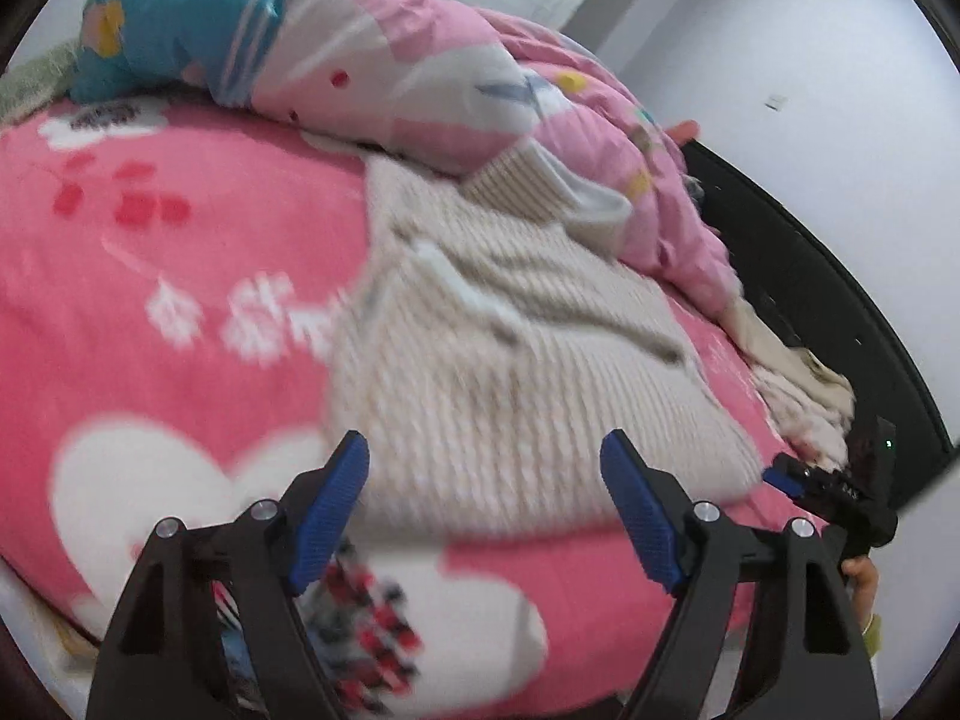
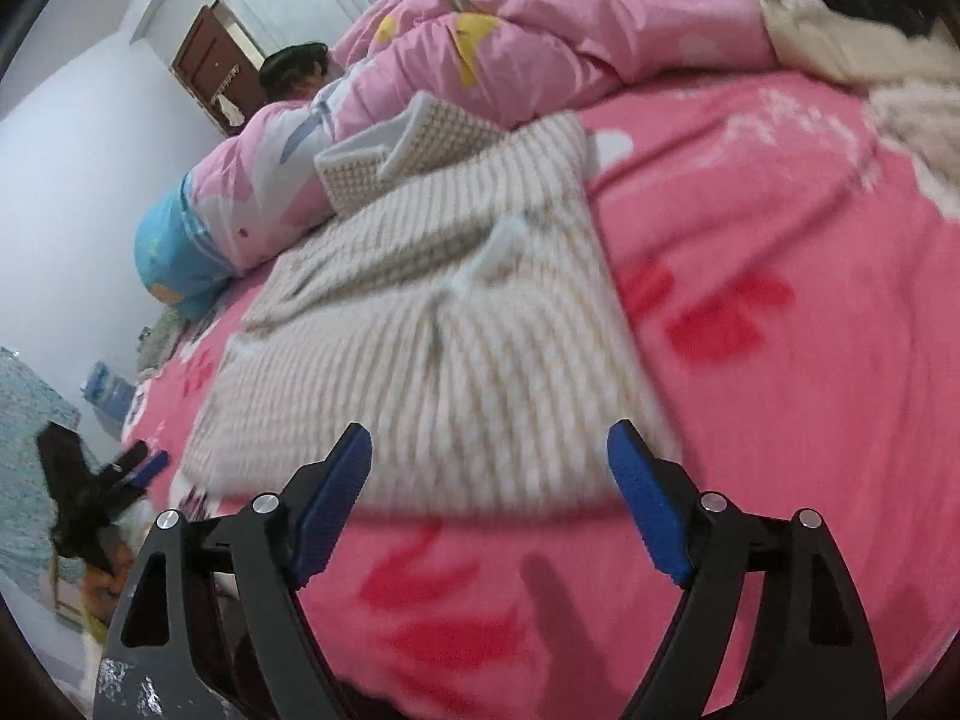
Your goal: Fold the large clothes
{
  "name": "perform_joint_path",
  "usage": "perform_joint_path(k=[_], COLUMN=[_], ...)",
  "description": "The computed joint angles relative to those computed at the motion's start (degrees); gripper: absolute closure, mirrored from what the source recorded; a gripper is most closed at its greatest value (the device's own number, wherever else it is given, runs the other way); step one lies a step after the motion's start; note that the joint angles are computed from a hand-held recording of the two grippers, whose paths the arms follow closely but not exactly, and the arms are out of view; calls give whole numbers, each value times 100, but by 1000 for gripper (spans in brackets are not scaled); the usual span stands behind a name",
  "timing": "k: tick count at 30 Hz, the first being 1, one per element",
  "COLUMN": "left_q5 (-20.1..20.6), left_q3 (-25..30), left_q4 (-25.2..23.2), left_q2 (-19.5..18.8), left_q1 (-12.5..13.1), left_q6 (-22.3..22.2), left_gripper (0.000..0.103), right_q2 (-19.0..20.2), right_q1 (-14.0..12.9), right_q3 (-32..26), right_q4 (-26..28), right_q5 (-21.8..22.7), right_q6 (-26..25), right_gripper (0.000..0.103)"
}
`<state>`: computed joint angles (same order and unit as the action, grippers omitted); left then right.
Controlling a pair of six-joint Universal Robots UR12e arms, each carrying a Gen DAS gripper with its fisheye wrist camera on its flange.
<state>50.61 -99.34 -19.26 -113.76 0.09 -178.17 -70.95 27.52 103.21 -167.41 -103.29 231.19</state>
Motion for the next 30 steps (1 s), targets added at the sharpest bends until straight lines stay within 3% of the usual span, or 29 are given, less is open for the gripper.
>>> perform_joint_path(k=[2,5,9,13,16,18,22,24,26,30], left_q5=[-269,-673,-1026,-1117,-771,-395,471,714,1197,1705], left_q3=[-142,-182,-113,31,108,178,322,314,288,104], left_q4=[-14,-69,748,1319,1586,1542,1054,899,803,1204], left_q2=[-21,-215,-524,-739,-812,-809,-757,-691,-543,-251], left_q1=[14,63,161,198,134,59,-84,-110,-214,-335], left_q6=[-71,-612,-1630,-2357,-2675,-2687,-2493,-2207,-1595,-886], left_gripper=[25,26,27,27,29,34,66,74,84,88], right_q2=[-5,67,205,348,446,510,567,540,492,379], right_q1=[50,54,-27,-151,-206,-225,-234,-234,-205,-77], right_q3=[96,182,285,279,259,211,93,50,-3,-79], right_q4=[-53,-126,-681,-1149,-1299,-1324,-1123,-956,-853,-840], right_q5=[84,219,232,152,-28,-150,-308,-341,-388,-650], right_q6=[143,467,781,1049,1223,1246,1090,1022,872,519], right_gripper=[25,25,27,34,46,50,63,76,91,94])
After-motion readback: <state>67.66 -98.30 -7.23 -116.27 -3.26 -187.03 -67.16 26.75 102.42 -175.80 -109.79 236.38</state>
